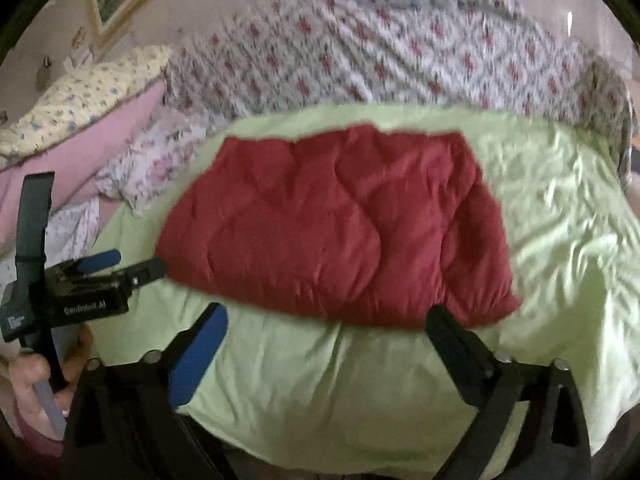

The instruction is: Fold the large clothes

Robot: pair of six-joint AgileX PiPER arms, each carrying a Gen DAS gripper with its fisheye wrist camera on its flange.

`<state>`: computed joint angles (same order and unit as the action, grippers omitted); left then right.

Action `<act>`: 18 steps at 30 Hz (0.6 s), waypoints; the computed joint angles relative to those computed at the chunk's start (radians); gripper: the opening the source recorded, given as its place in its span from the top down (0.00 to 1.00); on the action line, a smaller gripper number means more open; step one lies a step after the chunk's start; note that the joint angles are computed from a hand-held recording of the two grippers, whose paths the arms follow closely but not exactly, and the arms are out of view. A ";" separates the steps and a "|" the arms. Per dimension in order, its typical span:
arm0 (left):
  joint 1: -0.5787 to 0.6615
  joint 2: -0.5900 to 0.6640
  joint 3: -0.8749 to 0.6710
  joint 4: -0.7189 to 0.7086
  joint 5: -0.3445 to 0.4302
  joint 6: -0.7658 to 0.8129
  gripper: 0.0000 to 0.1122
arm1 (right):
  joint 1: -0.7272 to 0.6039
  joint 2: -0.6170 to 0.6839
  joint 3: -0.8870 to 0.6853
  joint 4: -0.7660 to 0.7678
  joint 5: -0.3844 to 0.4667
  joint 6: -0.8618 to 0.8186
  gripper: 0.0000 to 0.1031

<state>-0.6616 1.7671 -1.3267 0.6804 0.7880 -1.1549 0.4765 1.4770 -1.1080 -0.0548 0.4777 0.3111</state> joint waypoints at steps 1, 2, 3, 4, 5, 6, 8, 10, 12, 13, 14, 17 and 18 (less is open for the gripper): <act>-0.002 0.017 -0.016 0.014 0.022 -0.002 0.08 | 0.002 0.013 -0.016 -0.021 0.004 0.015 0.00; 0.001 0.034 -0.031 0.013 0.033 0.006 0.08 | 0.004 0.030 -0.034 -0.031 0.014 0.023 0.00; 0.007 0.050 -0.043 0.004 0.037 0.020 0.08 | 0.000 0.055 -0.056 -0.028 0.026 0.022 0.00; 0.011 0.065 -0.053 -0.003 0.038 0.028 0.08 | -0.006 0.082 -0.077 -0.010 0.033 0.011 0.00; 0.012 0.088 -0.069 0.001 0.050 0.033 0.08 | -0.015 0.112 -0.097 0.014 0.038 -0.009 0.00; 0.011 0.117 -0.096 0.008 0.079 0.039 0.08 | -0.017 0.132 -0.110 0.014 0.045 -0.005 0.00; 0.004 0.166 -0.141 0.025 0.122 0.048 0.08 | -0.022 0.175 -0.139 0.023 0.058 -0.009 0.00; 0.012 0.198 -0.170 0.005 0.127 0.076 0.08 | -0.030 0.210 -0.160 0.044 0.062 -0.027 0.00; 0.023 0.217 -0.188 -0.027 0.114 0.103 0.08 | -0.039 0.244 -0.182 0.066 0.076 -0.048 0.00; 0.027 0.229 -0.201 -0.039 0.116 0.114 0.08 | -0.043 0.258 -0.192 0.074 0.081 -0.057 0.00; 0.032 0.242 -0.218 -0.052 0.121 0.129 0.08 | -0.046 0.268 -0.199 0.082 0.086 -0.064 0.00; 0.038 0.268 -0.255 -0.074 0.138 0.161 0.08 | -0.059 0.297 -0.226 0.113 0.106 -0.098 0.00; 0.041 0.276 -0.271 -0.086 0.146 0.179 0.08 | -0.064 0.306 -0.239 0.119 0.117 -0.105 0.00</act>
